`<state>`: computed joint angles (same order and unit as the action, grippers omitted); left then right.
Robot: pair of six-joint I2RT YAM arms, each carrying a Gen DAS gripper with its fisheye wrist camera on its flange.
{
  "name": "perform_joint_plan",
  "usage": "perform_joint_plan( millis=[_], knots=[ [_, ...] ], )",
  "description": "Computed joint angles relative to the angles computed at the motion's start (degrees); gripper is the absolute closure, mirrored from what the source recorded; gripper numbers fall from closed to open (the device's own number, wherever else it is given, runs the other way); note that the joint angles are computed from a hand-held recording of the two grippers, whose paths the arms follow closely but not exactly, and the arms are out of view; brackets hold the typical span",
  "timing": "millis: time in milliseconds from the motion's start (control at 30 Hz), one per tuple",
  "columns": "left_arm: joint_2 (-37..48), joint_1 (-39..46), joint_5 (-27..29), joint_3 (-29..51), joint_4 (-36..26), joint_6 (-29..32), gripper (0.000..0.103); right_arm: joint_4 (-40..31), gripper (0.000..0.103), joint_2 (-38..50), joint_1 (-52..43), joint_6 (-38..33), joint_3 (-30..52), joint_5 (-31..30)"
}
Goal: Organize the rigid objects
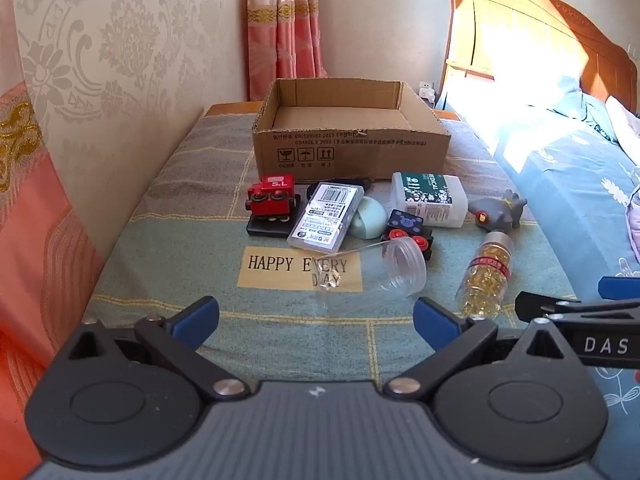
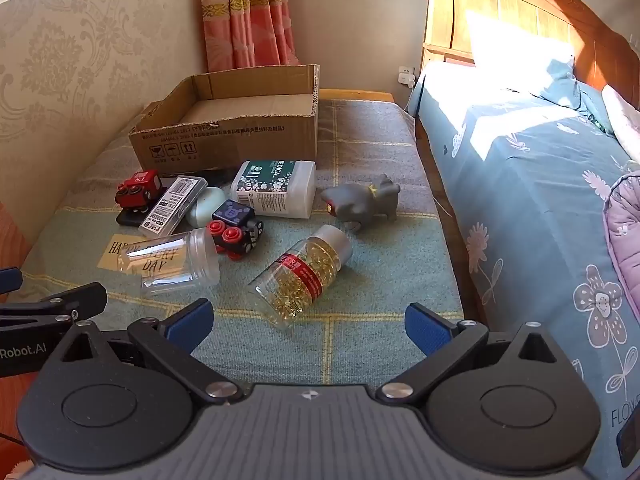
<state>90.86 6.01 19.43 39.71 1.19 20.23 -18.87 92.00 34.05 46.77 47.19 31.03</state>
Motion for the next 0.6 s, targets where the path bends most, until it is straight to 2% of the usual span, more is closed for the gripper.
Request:
perform_joint_plan(
  millis=[300,333,600],
  knots=[
    [-1.7,-2.0,-2.4,-3.4,3.5,-1.3,0.000,-0.4,0.000,0.2,0.2,-0.1,0.5,0.3],
    [-0.2,-0.7,-0.6,-1.0,1.5,-0.6,0.000,-0.1,0.000,0.2,0.1,-0.2,0.2,0.4],
    [-0.5,0.1,0.2,-0.2,0.2,0.0,0.000,-0.5,0.000,-0.1,0.6,0.1,0.4,1.1]
  ],
)
